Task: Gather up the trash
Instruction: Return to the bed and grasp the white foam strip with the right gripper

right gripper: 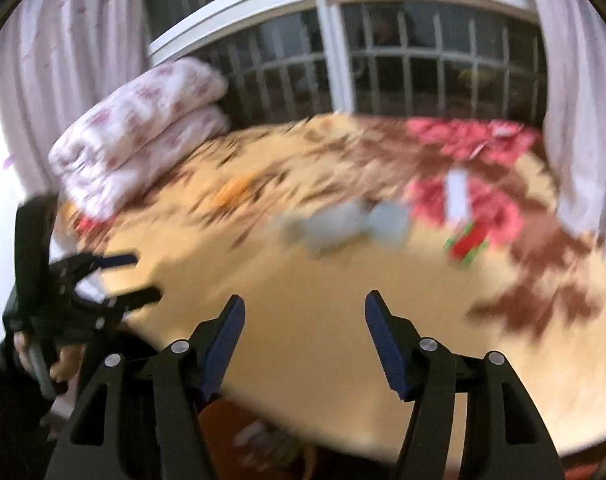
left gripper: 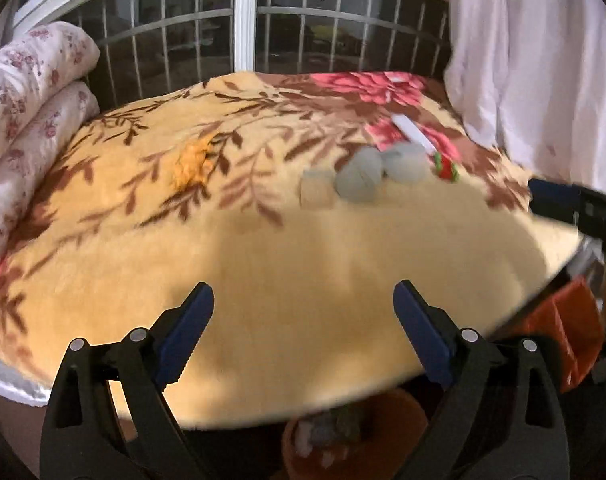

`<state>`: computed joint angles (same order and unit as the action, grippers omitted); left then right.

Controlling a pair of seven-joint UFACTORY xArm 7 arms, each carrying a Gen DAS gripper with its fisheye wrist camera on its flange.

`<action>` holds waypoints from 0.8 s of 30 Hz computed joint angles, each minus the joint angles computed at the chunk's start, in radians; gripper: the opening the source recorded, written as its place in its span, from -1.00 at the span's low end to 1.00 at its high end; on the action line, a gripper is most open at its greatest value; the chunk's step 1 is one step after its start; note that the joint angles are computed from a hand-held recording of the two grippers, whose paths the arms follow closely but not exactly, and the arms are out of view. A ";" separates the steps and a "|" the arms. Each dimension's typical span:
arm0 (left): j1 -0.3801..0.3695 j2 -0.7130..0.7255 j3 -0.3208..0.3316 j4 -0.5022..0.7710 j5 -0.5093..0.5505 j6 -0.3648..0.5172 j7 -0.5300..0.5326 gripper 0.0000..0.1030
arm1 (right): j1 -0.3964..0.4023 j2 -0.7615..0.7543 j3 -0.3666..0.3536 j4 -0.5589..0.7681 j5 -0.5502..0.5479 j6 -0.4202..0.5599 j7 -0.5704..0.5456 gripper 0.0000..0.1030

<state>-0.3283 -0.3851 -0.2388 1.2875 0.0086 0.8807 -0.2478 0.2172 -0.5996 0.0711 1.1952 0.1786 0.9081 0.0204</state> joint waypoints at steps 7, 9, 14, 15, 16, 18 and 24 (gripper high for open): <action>0.021 0.179 -0.004 0.105 0.075 -0.018 -0.078 0.73 | -0.111 0.421 -0.062 0.388 -0.072 0.057 0.004 0.22; 0.014 0.206 0.009 0.119 0.066 -0.014 -0.093 0.73 | -0.135 0.523 -0.064 0.477 -0.084 0.083 0.023 0.22; 0.004 0.247 0.027 0.125 0.070 -0.004 -0.115 0.73 | -0.183 0.785 -0.066 0.751 -0.071 0.202 0.070 0.21; 0.001 0.249 0.028 0.124 0.074 -0.005 -0.116 0.73 | -0.188 0.826 -0.064 0.800 -0.070 0.228 0.083 0.21; 0.000 0.250 0.027 0.121 0.087 -0.009 -0.118 0.73 | -0.193 0.858 -0.063 0.841 -0.073 0.250 0.090 0.21; -0.004 0.254 0.022 0.120 0.117 -0.010 -0.125 0.76 | -0.198 0.930 -0.058 0.938 -0.080 0.308 0.096 0.21; -0.013 0.256 0.017 0.109 0.172 -0.021 -0.152 0.81 | -0.167 1.113 -0.062 1.182 -0.159 0.490 0.117 -0.37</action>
